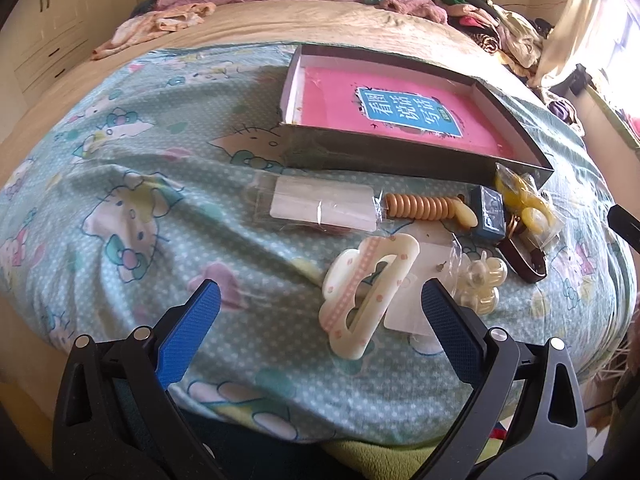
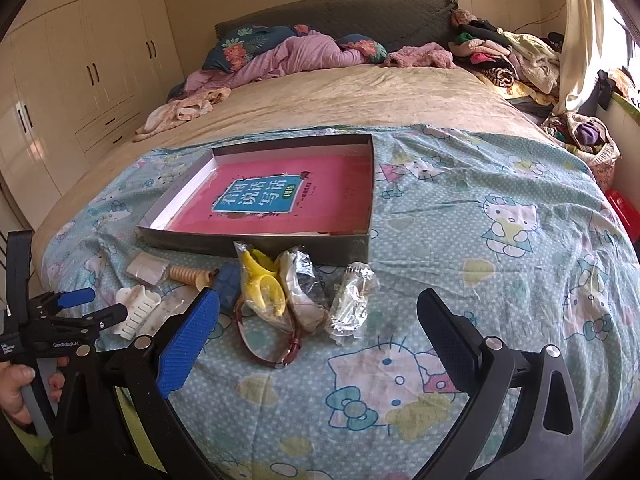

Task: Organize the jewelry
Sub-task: 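Reach the left tool to the white hair claw clip and grasp it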

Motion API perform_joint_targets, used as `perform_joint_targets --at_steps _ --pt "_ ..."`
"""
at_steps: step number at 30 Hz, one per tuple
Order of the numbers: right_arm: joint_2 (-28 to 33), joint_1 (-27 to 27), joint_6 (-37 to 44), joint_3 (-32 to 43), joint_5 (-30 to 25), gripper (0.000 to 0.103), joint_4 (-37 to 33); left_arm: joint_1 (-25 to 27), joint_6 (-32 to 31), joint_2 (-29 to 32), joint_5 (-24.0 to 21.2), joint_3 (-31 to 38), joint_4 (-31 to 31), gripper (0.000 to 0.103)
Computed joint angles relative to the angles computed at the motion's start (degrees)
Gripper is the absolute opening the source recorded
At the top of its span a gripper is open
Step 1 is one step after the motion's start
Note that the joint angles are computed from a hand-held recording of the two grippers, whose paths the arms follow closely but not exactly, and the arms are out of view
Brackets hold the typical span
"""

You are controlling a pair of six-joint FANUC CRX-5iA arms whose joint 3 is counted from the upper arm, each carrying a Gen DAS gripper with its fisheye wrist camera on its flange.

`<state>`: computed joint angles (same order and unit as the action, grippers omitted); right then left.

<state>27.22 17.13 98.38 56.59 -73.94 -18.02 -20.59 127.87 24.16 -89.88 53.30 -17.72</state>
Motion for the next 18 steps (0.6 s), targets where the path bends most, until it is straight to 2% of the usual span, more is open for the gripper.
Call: perform_joint_targets --at_steps 3,7,9,12,15,18 --pt "1.42 -0.42 -1.29 0.85 -0.37 0.099 0.96 0.67 -0.6 0.11 1.21 -0.84 1.4 0.093" --pt "3.28 -0.89 -2.43 2.33 -1.3 0.096 1.43 1.13 -2.0 0.66 1.96 -1.3 2.55 0.079" --pt "5.06 -1.21 -2.96 4.61 -3.41 0.083 0.99 1.57 -2.38 0.98 2.66 -1.72 3.98 0.072" --pt "8.69 -1.83 -4.69 9.55 -7.68 0.069 -0.22 1.42 -3.09 1.26 3.4 -1.85 4.0 0.063" --pt "11.92 -2.13 -5.71 14.21 -11.04 0.057 -1.53 1.68 -2.99 0.76 4.72 -2.85 4.64 0.052" --pt "15.87 -2.57 -7.35 20.57 -14.95 0.05 -3.76 1.73 -3.18 0.74 5.0 -2.91 4.95 0.038"
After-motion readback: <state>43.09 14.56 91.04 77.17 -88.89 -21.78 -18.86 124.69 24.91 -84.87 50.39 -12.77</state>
